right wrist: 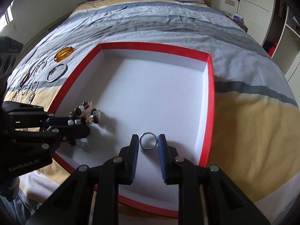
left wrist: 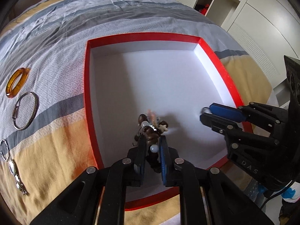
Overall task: Organize jewelry
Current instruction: 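Carry both items into the red box and open both tools, then withdraw both tools from the box back toward the jewelry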
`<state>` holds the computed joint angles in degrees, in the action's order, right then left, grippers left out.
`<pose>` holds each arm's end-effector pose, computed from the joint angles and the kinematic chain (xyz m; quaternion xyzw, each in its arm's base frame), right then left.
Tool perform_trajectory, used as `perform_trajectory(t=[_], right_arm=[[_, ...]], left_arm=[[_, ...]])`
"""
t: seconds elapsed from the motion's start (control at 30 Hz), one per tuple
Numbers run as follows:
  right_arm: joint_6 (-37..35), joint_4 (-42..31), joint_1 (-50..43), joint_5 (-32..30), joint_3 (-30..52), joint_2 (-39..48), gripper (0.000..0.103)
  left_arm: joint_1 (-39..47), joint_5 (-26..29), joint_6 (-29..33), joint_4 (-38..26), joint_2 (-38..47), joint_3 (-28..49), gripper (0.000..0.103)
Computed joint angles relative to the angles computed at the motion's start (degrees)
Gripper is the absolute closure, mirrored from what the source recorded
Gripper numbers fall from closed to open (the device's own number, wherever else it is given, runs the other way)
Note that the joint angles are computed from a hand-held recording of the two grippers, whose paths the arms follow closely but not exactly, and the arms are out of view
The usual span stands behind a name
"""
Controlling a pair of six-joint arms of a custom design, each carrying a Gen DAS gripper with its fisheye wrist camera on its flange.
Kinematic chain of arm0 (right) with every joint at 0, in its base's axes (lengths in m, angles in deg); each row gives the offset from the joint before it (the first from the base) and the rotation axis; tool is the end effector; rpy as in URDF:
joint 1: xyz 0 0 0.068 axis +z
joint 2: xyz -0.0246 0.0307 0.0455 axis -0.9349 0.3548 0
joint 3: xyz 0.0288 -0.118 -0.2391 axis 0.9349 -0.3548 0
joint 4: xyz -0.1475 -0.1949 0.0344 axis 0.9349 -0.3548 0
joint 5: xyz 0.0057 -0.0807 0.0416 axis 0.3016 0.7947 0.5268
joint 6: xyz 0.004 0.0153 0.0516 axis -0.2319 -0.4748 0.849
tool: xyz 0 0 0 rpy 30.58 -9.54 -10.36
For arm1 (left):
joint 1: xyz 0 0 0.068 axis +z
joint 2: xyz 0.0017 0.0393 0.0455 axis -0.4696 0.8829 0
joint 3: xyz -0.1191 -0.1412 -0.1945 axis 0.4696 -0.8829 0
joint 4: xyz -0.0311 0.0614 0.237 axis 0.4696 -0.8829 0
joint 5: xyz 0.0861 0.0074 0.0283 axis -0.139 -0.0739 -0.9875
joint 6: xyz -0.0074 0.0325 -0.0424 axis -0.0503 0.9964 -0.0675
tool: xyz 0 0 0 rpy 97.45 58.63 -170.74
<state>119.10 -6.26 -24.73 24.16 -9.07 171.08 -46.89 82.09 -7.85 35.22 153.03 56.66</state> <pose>0.2676 0.2444 0.2333 0.0277 0.9591 0.0183 0.2811 0.3339 -0.1254 0.2353 0.3096 0.9235 -0.1552 0.1648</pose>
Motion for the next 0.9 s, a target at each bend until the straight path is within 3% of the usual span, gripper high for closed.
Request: perform_trajectory(t=[0.1, 0.37, 0.57, 0.73, 0.9], right_arm=[[1.4, -1.2, 0.6, 1.0, 0.0, -0.7, 0.068], [10.9, -6.4, 5.9, 7.1, -1.9, -8.3, 0.067], [23.2, -18.2, 14.1, 15.5, 2.6, -12.0, 0.067], [36.6, -31.9, 23.5, 23.1, 12.3, -10.6, 0.065], [46.0, -47.0, 31.3, 28.2, 27.5, -3.7, 0.062]], left_arm=[[0.7, -0.7, 0.5, -0.2, -0.8, 0.0, 0.076], [2.9, 0.3, 2.7, -2.7, -9.4, -1.2, 0.055], [6.2, 1.5, 7.6, -6.7, -20.9, -4.6, 0.053], [15.1, 3.9, 17.2, -16.2, -30.6, -4.8, 0.044], [36.3, 12.6, 32.4, -25.8, -36.2, -1.5, 0.032]])
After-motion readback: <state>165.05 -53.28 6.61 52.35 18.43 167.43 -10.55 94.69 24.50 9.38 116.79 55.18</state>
